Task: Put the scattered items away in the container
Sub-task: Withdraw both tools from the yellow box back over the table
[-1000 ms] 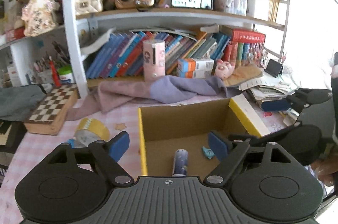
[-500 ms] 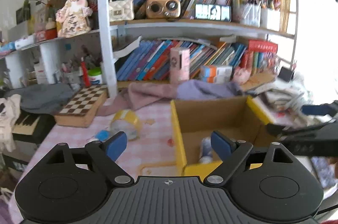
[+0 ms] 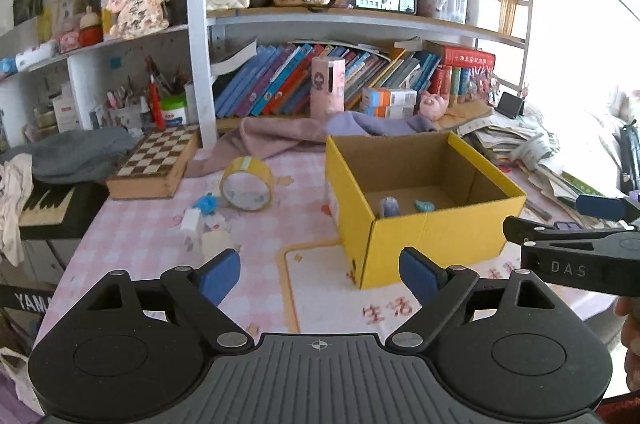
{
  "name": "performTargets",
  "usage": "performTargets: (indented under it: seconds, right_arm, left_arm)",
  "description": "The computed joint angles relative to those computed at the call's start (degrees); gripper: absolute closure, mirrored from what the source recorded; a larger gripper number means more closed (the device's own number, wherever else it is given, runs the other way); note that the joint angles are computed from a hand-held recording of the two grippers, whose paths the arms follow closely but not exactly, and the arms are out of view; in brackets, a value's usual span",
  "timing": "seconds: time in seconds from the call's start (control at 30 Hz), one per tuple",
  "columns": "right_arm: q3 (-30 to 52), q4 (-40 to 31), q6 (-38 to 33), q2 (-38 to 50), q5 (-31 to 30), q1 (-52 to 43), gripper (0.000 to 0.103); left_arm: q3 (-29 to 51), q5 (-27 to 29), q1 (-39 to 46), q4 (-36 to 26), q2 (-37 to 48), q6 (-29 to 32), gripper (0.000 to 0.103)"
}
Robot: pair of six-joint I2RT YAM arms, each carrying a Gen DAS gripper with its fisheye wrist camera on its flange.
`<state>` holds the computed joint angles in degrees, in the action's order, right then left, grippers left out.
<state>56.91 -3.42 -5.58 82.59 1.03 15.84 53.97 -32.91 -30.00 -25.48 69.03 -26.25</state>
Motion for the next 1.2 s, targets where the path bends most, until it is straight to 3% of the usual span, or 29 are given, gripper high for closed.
performTargets:
  seconds: [0.43, 0.87, 1.2]
  right_arm:
    - [-10.07, -7.83, 9.65, -12.24, 13.72, 14.8, 0.011]
    - [-7.08, -13.35, 11.04, -7.7, 13.97, 26.01, 0.011]
    - [-3.33, -12.14, 8.69, -2.36, 11.9, 31.21, 0.011]
  left_arm:
    - [-10.0, 5.19, 0.8, -10.28, -17.27, -0.41, 0.014]
    - [-14.35, 7.51, 8.18, -21.26, -28.69, -3.59, 0.014]
    - [-15.11, 6.9, 14.75, -26.36, -34.27, -1.14, 0.014]
